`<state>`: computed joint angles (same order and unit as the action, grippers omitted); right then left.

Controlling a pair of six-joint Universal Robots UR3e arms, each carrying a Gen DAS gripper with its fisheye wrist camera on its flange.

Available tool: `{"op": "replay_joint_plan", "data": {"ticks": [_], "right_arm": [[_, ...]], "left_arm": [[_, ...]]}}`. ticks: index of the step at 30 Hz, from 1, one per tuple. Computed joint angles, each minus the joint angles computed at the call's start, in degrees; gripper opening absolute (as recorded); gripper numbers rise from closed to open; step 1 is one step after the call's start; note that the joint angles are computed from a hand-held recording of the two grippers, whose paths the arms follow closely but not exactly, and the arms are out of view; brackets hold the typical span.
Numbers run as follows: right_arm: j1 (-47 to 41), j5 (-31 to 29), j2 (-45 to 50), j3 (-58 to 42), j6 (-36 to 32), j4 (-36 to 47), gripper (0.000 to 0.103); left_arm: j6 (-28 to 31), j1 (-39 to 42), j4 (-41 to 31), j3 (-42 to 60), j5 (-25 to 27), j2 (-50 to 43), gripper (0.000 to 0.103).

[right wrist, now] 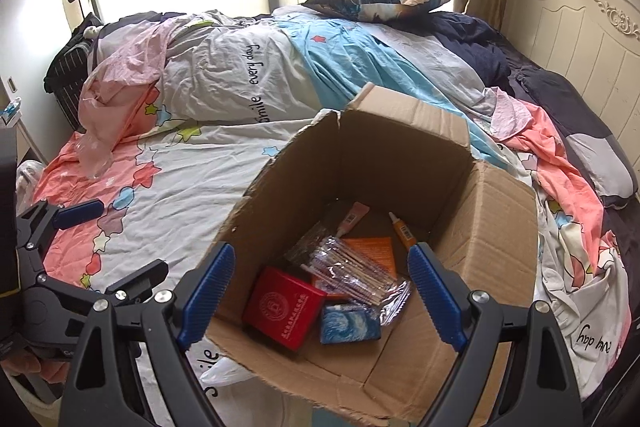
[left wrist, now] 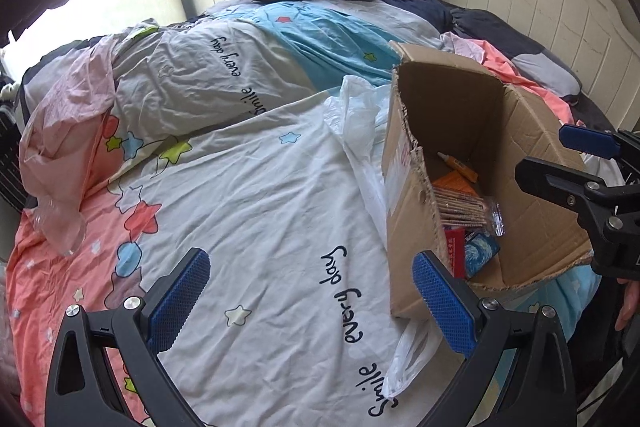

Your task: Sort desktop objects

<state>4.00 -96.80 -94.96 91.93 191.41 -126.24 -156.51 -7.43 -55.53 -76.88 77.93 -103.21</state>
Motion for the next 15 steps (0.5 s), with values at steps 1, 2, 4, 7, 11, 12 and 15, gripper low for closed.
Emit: {"op": "replay_joint_plan", "data": {"ticks": [1, 2, 4, 7, 11, 12, 15], "right_arm": [[0.53, -0.17, 0.11, 0.01, 0.31, -0.05, 0.087], [1.06, -0.33, 0.22, 0.03, 0.63, -0.10, 0.087], [2.07, -0.65, 0.51, 0.06, 1.25, -0.22, 0.087], [3.61, -1.04, 1.02, 0.10, 2.28, -0.59, 0.087], [5.77, -1.74, 1.89, -0.13, 3.69, -1.22, 0.087], [6.32, -1.93, 2.19, -0.32, 4.00, -1.29, 0.087], [8.21, -2.72, 3.39, -1.06, 4.86, -1.40, 0.087]], "left_arm": [[0.16, 0.51, 0.13, -0.88, -0.20, 0.70, 0.103], [0.41, 1.08, 0.38, -1.94, -0.35, 1.52, 0.103], [0.90, 2.13, 0.85, -3.97, -0.61, 3.06, 0.103], [1.73, 3.69, 1.50, -6.93, -0.99, 5.32, 0.103], [3.11, 5.90, 2.45, -10.72, -1.22, 8.17, 0.103], [3.37, 6.37, 2.53, -11.36, -1.32, 8.67, 0.103], [4.28, 8.12, 2.74, -13.69, -1.90, 10.60, 0.103]]}}
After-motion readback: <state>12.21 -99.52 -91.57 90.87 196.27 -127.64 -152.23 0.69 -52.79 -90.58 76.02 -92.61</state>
